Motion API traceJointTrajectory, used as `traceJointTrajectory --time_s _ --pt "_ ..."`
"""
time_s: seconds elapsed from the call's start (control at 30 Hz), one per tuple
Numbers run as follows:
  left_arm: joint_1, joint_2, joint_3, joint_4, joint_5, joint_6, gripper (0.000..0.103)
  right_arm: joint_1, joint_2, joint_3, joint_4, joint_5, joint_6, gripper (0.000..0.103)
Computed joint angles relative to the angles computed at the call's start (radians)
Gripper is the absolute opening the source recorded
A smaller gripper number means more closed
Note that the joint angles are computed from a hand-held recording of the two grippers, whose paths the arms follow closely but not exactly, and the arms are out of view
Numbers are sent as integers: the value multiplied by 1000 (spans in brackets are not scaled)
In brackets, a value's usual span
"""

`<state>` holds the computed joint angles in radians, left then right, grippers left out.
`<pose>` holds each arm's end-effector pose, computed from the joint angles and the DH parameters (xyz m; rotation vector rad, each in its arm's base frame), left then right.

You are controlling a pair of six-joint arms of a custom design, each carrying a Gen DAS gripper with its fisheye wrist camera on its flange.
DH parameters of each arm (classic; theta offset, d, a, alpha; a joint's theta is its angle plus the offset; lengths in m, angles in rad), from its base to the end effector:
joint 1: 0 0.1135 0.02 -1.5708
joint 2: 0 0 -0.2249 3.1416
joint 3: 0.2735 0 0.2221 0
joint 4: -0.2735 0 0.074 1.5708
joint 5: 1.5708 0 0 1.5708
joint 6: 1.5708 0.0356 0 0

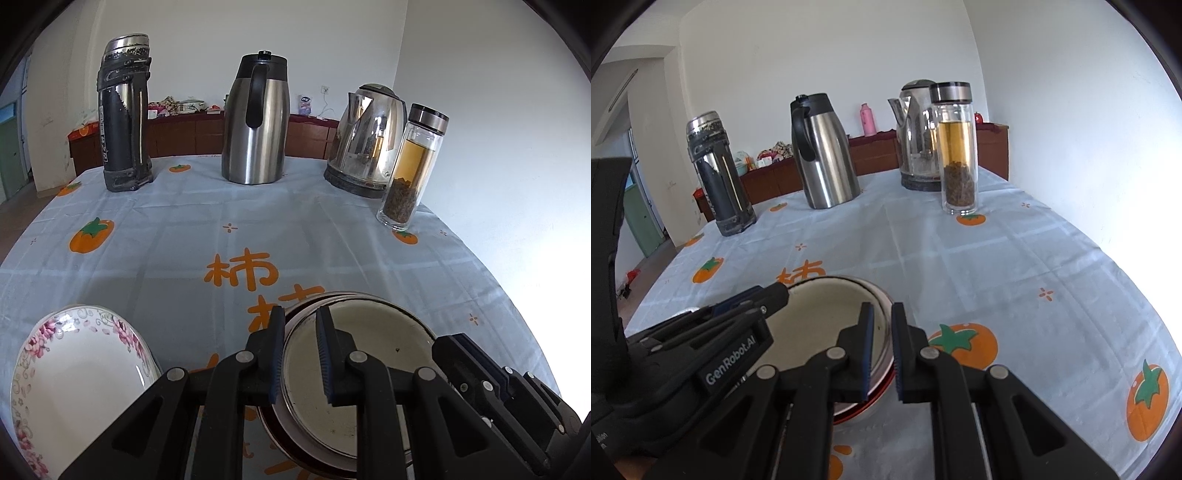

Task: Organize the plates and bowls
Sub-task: 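Lower the cream bowl into the steel bowl over the pink bowl, then open both grippers and release the cream bowl in the stack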

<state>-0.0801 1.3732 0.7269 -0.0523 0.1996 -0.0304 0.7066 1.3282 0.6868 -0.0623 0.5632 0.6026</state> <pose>0.2647 -0.0283 0.1831 0.1620 2.2628 -0.2849 0.2045 0.1495 0.1846 0.1744 2.1447 0.1117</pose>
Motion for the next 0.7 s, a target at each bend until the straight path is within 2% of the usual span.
traceJointTrajectory --time_s 0.33,0.7 --pt "-14 -5 -28 46 -40 10 19 37 48 18 10 76 -37 11" --pt "-27 -23 -57 77 -74 19 20 47 67 21 22 94 -45 11"
